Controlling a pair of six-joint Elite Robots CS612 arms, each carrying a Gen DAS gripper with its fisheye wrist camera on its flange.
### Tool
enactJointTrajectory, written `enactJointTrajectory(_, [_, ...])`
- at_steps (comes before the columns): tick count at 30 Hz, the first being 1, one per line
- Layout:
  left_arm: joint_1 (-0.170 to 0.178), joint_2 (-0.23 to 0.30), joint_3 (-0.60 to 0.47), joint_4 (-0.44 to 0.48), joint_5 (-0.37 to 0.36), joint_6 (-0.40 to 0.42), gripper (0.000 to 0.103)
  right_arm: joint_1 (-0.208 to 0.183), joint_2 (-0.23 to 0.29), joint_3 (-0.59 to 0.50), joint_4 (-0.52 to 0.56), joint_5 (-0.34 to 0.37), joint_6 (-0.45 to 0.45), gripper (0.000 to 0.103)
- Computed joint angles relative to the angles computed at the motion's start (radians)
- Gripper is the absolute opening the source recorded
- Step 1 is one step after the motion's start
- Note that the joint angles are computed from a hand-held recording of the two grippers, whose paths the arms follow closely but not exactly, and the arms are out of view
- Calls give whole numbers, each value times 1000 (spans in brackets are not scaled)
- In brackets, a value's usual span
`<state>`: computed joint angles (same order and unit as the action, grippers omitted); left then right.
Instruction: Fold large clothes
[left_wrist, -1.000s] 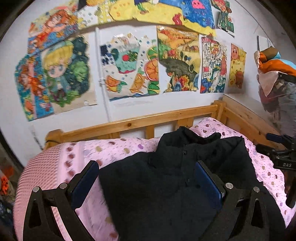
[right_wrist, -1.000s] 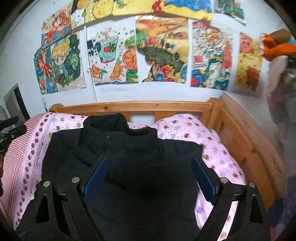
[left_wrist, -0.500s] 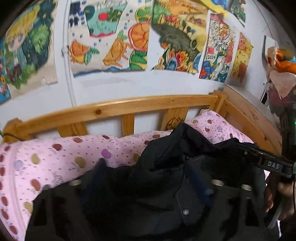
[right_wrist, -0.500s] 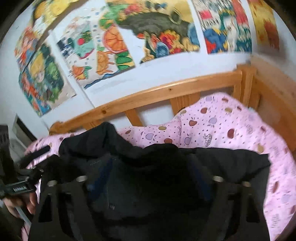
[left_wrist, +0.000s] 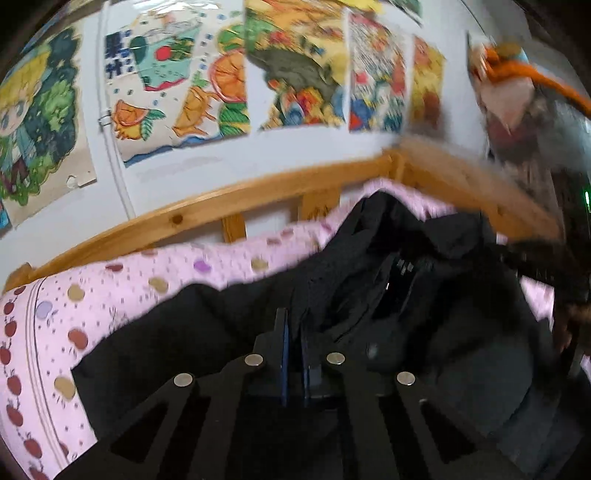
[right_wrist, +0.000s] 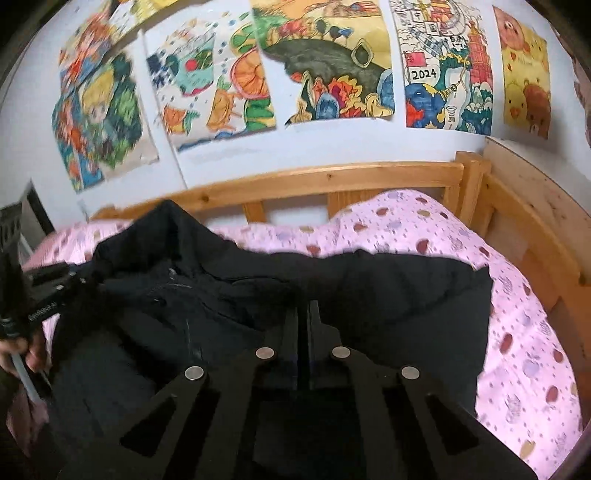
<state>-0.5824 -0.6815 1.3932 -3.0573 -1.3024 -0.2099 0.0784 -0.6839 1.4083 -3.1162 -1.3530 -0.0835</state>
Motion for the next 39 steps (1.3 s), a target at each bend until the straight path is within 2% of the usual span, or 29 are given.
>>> enactJointTrajectory(5, [0, 20, -23, 133, 6, -58, 5, 1, 19, -7, 44, -41, 9, 3])
enactJointTrajectory(9, [0, 40, -50, 197, 0, -67, 5, 4, 46, -26, 75, -62, 18, 2])
enactJointTrajectory(11, [3, 35, -41, 173, -11, -64, 6, 3, 50, -24, 63, -55, 20, 3])
enactJointTrajectory(15, [12, 6, 3, 64, -51, -60, 10, -7, 27, 10, 14, -9, 10, 5])
enactJointTrajectory(17, [13, -10, 21, 23, -54, -52, 20, -10, 7, 35, -24, 6, -5, 5])
enactJointTrajectory(19, [16, -24, 38, -51, -69, -54, 38, -12, -10, 48, -65, 16, -13, 9])
enactJointTrajectory(20, [18, -26, 42, -85, -77, -63, 45, -12, -13, 46, -80, 16, -11, 14])
enactJointTrajectory(21, [19, -27, 45, -128, -80, -80, 58, -13, -15, 39, -91, 21, -4, 20])
enactJointTrajectory(22, [21, -25, 40, -170, -74, -103, 62, -13, -13, 22, -101, 32, 10, 23])
enactJointTrajectory(23, [22, -22, 28, -179, -61, -126, 62, -13, -8, 7, -102, 39, 22, 24])
enactJointTrajectory(26, [31, 2, -43, -127, -44, -194, 62, -11, 20, -82, -35, 90, 55, 24])
enactJointTrajectory(27, [36, 13, -72, -95, -52, -222, 62, -12, 35, -121, 6, 138, 73, 24])
enactJointTrajectory(30, [52, 57, -158, -18, -125, -312, 62, -13, 77, -202, 106, 232, 96, 24])
enactJointTrajectory(32, [59, 86, -197, -6, -201, -338, 61, -2, 91, -217, 157, 222, 58, 24])
enactJointTrajectory(33, [58, 92, -197, -6, -225, -331, 61, 4, 94, -216, 185, 209, 19, 24])
enactJointTrajectory(35, [54, 102, -204, 28, -277, -246, 61, 15, 93, -203, 229, 157, -52, 24])
enactJointTrajectory(37, [45, 101, -191, 56, -298, -151, 58, 23, 86, -178, 268, 95, -133, 24])
enactJointTrajectory(39, [40, 99, -181, 100, -307, -92, 53, 22, 80, -152, 275, 73, -177, 24])
